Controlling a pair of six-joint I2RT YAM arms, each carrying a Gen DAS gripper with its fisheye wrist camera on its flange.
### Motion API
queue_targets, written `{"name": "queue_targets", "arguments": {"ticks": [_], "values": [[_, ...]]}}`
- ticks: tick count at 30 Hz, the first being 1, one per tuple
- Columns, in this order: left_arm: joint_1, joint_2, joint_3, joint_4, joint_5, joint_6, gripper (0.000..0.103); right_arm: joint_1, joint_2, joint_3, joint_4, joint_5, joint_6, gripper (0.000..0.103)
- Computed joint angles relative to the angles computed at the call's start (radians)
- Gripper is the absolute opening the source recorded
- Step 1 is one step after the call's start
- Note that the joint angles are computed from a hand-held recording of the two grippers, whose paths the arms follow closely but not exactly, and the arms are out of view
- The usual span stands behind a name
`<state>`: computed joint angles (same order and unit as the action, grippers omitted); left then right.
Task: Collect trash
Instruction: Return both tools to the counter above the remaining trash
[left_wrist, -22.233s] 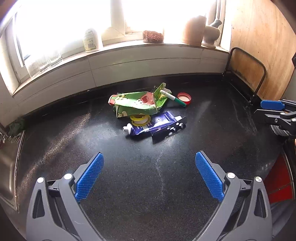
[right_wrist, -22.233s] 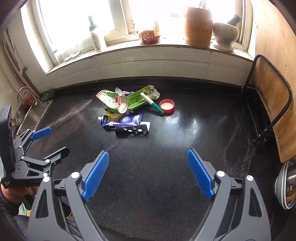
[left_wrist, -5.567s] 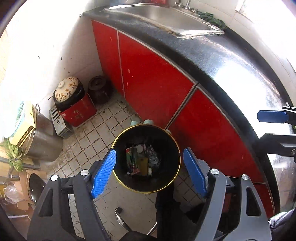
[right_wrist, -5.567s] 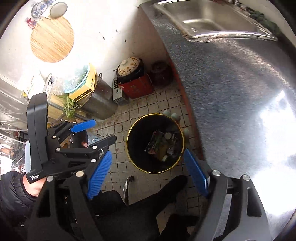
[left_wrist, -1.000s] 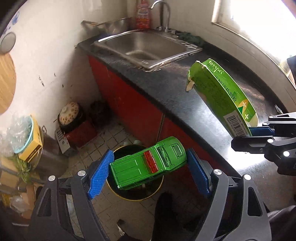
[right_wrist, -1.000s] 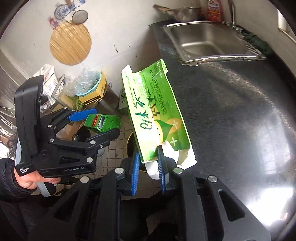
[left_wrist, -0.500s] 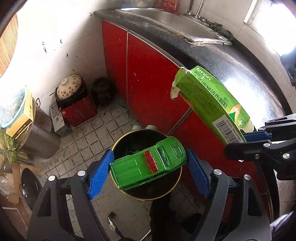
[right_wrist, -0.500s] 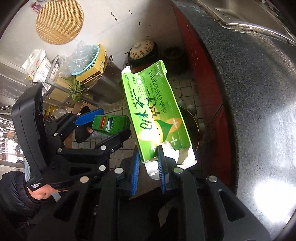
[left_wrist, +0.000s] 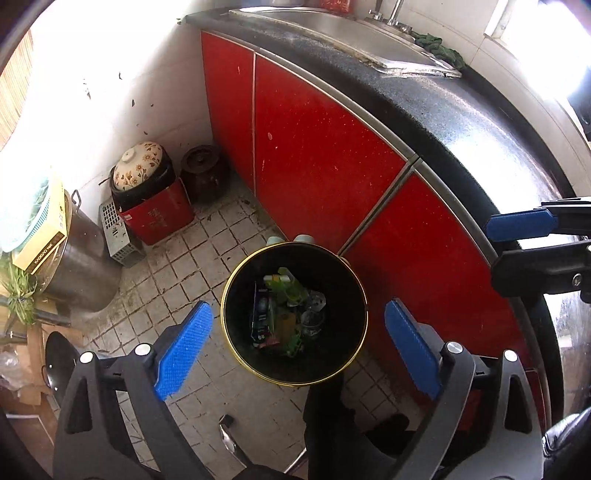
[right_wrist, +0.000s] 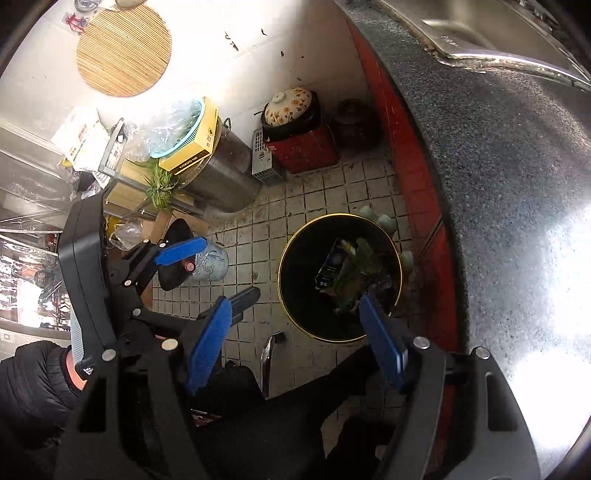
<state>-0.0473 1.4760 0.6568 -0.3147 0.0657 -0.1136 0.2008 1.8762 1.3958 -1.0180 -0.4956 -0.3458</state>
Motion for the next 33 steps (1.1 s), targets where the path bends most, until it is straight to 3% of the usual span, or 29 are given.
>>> {"name": "queue_targets", "arguments": {"ticks": [8, 10, 15, 23, 29, 33], "values": [[-0.202, -0.064, 0.137, -0.099, -0.066, -0.035, 0.092, -0.252, -0.253, -0.119, -0.034, 0.015, -0.083, 0.074], [-0.296, -0.031, 0.213, -0.134, -0.104, -0.057, 0.092, -0.369, -0.337, -0.143, -0.049, 0.028, -0.136, 0.075], [-0.548, 0.122, 0.444, -0.180, -0.078, -0.100, 0.093, -0.769, -0.455, -0.127, -0.098, 0.050, -0.276, 0.079], [-0.907, 0.458, 0.930, -0.290, -0.051, -0.032, 0.093, -1.401, -0.336, 0.058, -0.132, 0.019, -0.465, 0.080], [-1.066, 0.629, 1.203, -0.373, -0.046, 0.052, 0.093, -1.669, -0.184, 0.205, -0.132, 0.003, -0.505, 0.080], [-1.106, 0.688, 1.298, -0.413, -0.047, 0.086, 0.093, -1.753, -0.147, 0.225, -0.130, -0.005, -0.528, 0.080]]}}
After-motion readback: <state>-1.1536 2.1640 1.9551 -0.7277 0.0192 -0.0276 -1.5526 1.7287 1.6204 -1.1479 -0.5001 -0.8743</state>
